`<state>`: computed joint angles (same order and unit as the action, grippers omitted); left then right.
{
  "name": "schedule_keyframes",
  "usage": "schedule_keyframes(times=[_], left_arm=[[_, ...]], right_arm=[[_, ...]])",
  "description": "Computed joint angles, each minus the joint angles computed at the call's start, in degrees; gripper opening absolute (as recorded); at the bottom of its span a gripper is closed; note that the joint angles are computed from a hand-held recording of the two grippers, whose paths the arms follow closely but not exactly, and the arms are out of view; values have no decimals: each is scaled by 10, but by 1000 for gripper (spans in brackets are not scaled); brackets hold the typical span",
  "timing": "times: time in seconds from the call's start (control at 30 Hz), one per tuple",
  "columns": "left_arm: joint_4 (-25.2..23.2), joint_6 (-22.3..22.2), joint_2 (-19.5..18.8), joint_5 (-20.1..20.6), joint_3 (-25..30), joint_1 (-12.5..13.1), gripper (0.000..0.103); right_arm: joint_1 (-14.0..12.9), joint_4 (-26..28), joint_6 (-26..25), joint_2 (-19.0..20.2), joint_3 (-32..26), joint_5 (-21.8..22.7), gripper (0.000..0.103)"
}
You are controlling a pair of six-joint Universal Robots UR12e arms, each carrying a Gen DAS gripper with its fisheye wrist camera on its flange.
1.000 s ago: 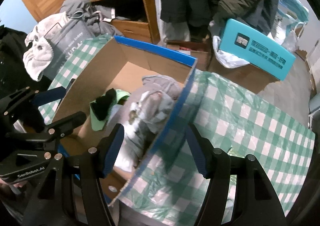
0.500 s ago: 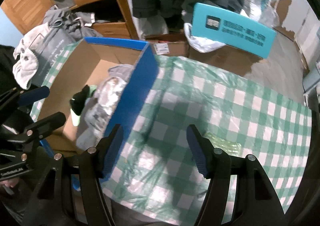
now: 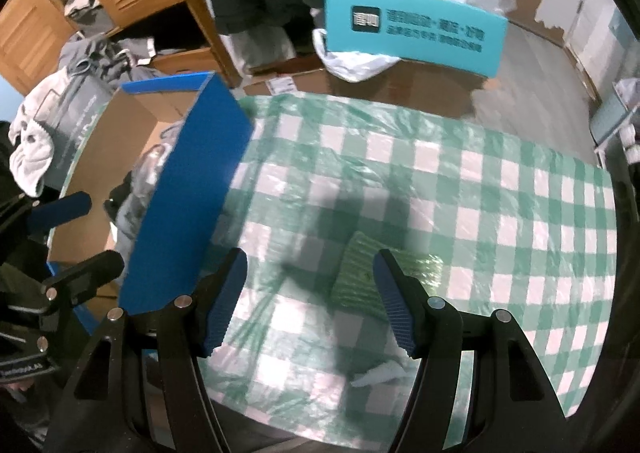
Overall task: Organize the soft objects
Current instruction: 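Move both tools back over the table toward the green scrubber sponge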
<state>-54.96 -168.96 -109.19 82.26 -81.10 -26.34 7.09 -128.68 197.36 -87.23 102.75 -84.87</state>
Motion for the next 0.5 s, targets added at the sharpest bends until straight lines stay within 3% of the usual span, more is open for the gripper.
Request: schedule_keyframes(times=[0.3, 0.5], left_arm=[[-39, -6, -21, -11, 18, -16, 66], [-56, -15, -38, 3, 31, -27, 67]], right_arm=[[-24, 6, 17, -15, 27, -4, 67], [-35, 20, 23, -15, 39, -6, 67]])
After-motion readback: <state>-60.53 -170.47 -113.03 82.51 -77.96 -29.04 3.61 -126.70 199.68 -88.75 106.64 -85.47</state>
